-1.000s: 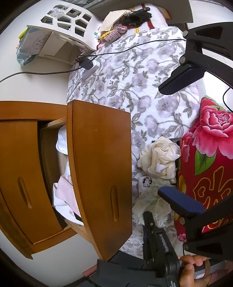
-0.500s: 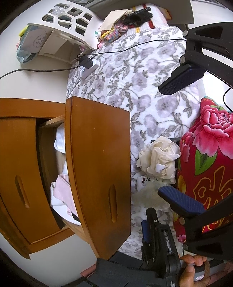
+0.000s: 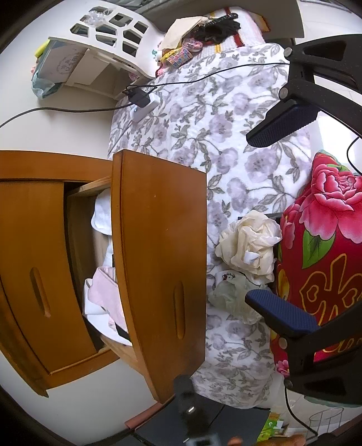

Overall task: Organize soft objects
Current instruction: 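Withdraw the left gripper from the lace cloth, then move the right gripper into the drawer toward the white sock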

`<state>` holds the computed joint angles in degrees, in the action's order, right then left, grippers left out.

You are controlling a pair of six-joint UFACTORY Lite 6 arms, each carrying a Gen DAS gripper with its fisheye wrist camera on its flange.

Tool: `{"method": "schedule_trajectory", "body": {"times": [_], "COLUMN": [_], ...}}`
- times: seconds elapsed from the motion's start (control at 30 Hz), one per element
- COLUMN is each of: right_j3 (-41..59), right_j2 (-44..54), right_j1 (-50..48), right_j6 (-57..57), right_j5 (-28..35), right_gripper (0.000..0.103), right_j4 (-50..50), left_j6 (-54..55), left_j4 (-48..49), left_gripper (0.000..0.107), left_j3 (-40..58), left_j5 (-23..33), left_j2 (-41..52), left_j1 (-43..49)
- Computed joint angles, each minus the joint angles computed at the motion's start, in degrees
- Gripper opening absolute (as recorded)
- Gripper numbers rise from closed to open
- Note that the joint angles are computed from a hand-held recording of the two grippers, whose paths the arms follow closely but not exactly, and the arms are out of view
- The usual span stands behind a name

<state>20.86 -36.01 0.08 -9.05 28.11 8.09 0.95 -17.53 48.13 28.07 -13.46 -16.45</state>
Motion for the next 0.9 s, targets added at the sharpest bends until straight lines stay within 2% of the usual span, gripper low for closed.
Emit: {"method": "schedule_trajectory", "body": {"times": [0.27,0.37,0.6,0.9], "right_j3": [0.8,0.8,2.07,7.47], "right_j2": [-0.04,0.08,0.03,0.86], "right_j1": [2.8,3.41,3.27,2.42], "right_j6": [3.94,5.03,4.47,-3.03], "right_j5": [0.36,0.24,0.2,0.99], "right_gripper": [0.103,0.103,0.103,0.103], "right_j4": [-3.0,-3.81,-3.37,1.27], "left_j6": [-4.29,-9.74,-13.46,-12.68], "left_j4": [2.82,8.06,11.48,11.9], "left_gripper": [0.097,0.098,0.099,0.099], "left_j3": [-2.06,-3.43,-4.89,-6.33], "left_j5": [-3.88,-5.44,-7.86,-12.21], "left_j2": [-3.75,-5.08,-6.93,-8.84], "left_j1": [3.25,3.28,4.08,4.8]}}
